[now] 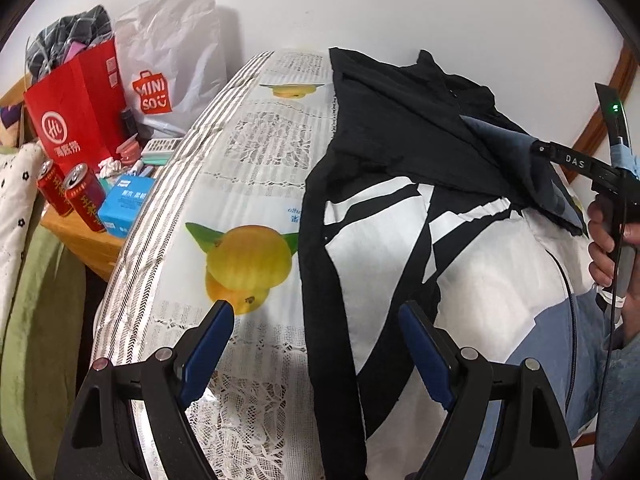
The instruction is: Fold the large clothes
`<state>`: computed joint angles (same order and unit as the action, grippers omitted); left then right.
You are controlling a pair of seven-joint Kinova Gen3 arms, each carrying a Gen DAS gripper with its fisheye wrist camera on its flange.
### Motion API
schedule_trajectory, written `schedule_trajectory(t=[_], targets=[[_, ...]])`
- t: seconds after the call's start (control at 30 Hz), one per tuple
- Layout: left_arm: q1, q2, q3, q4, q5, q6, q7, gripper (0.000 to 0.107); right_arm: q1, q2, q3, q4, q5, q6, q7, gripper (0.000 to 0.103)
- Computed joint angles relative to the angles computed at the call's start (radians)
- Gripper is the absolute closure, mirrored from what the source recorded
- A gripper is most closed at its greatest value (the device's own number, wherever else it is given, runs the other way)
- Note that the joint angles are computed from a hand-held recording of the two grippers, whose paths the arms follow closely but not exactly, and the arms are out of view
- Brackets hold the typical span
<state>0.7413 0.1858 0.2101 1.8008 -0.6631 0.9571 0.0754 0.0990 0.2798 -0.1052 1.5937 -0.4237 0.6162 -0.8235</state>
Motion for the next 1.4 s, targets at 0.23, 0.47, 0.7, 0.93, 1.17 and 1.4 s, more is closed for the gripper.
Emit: schedule_trajectory(t=[0.23, 0.47, 0.7, 0.93, 1.17, 1.4], targets=[[0.022, 0.014, 0.009, -0.062, -0.020, 0.042, -0.060, 0.024, 0.110, -0.019, 0.006, 0.029, -0.121, 0.095, 0.052, 0.008], [0.071, 0.037, 0.014, -0.159, -0.063, 0.094, -0.121, 0.024, 0.178, -0.184, 0.100, 0.162, -0.249, 0.119, 0.183, 0.008], [0.131, 0.049, 0.019, -0.251, -0.096, 0.100, -0.174, 0.024, 0.226, -0.309, 0.277, 0.182, -0.245, 0.207, 0.197, 0.009], [0.205, 0.127, 0.010, -0.412, -0.075, 0.163, -0.258, 0.024, 0.277, -0.375, 0.410, 0.163, -0.192, 0.289, 0.216, 0.024], [0.273, 0.182, -0.035, -0.529, -0.036, 0.211, -0.271, 0.024, 0.338, -0.381, 0.508, 0.149, -0.242, 0.395, 0.347, 0.028], [0.326, 0.230, -0.069, -0.654, -0.029, 0.286, -0.328, 0.024, 0.379, -0.393, 0.528, 0.147, -0.255, 0.412, 0.424, 0.028]])
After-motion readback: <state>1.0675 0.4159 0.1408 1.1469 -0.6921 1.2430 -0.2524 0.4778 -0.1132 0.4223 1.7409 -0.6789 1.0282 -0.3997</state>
